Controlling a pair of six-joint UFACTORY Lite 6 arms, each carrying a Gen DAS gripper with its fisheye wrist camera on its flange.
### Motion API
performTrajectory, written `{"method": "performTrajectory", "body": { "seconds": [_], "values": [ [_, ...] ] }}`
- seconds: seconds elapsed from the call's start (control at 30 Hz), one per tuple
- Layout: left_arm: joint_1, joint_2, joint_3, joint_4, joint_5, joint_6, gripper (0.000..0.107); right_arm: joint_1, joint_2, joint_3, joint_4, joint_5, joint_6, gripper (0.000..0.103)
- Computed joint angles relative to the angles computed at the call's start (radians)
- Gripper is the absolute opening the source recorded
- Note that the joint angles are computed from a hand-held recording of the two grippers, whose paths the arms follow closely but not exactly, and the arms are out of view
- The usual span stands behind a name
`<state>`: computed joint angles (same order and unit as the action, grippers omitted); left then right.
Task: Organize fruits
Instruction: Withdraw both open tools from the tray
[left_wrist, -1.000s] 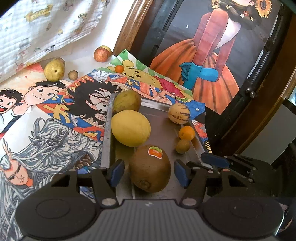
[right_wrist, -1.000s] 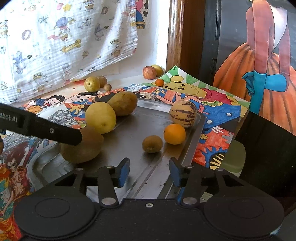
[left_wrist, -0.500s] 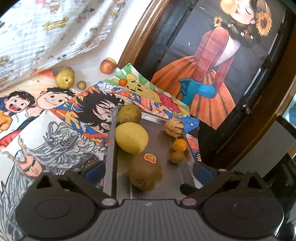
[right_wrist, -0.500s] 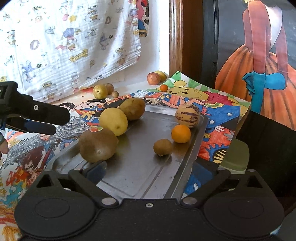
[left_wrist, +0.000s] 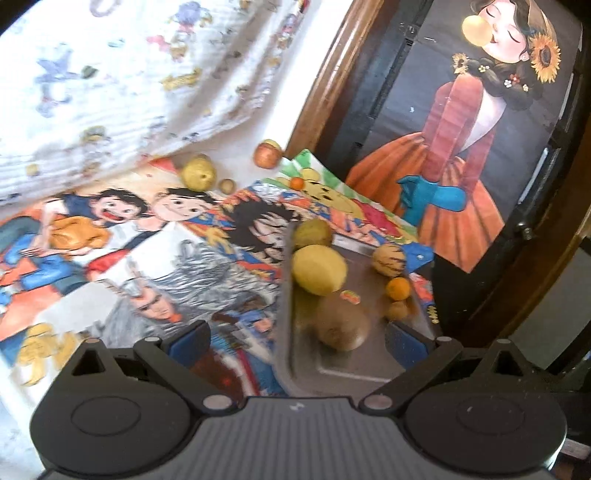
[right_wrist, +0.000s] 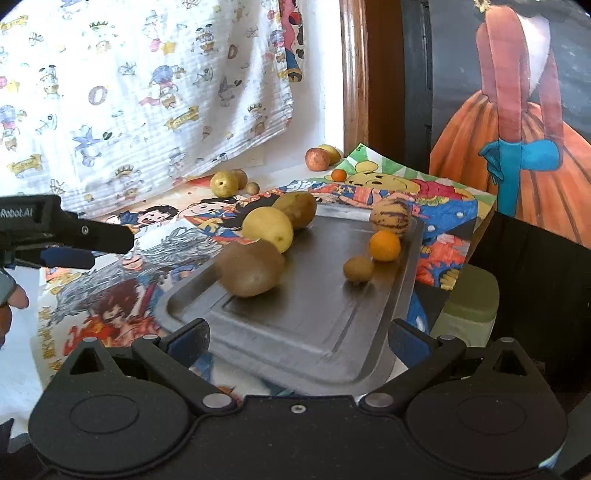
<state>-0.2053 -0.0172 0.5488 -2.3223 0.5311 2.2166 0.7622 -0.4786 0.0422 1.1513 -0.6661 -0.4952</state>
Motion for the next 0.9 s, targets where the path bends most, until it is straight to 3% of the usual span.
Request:
{"method": "performTrajectory", "body": {
  "seconds": [0.17,0.3,0.53,0.9],
  "values": [
    [0.066,-0.085,-0.092,0.037,-0.008,-0.003,0.103,0.284,0.044,0.037,0.33,-0.142,-0.039,0.102],
    [0.123,-0.11,-0.118,0.136,-0.005,-0.069,0.103,0.458,0.103,0.085,0.478,-0.215,0.013,0.102],
    [0.191,-0.17,-0.168,0.234,0.004,-0.119,0.103,0.663,0.208,0.167,0.603,-0.26,0.102,0.102],
    [0.374,-0.245,-0.249,0.416,0.07,-0.204,0.103,0.757,0.297,0.281,0.66,-0.311,0.059,0.102]
  ]
}}
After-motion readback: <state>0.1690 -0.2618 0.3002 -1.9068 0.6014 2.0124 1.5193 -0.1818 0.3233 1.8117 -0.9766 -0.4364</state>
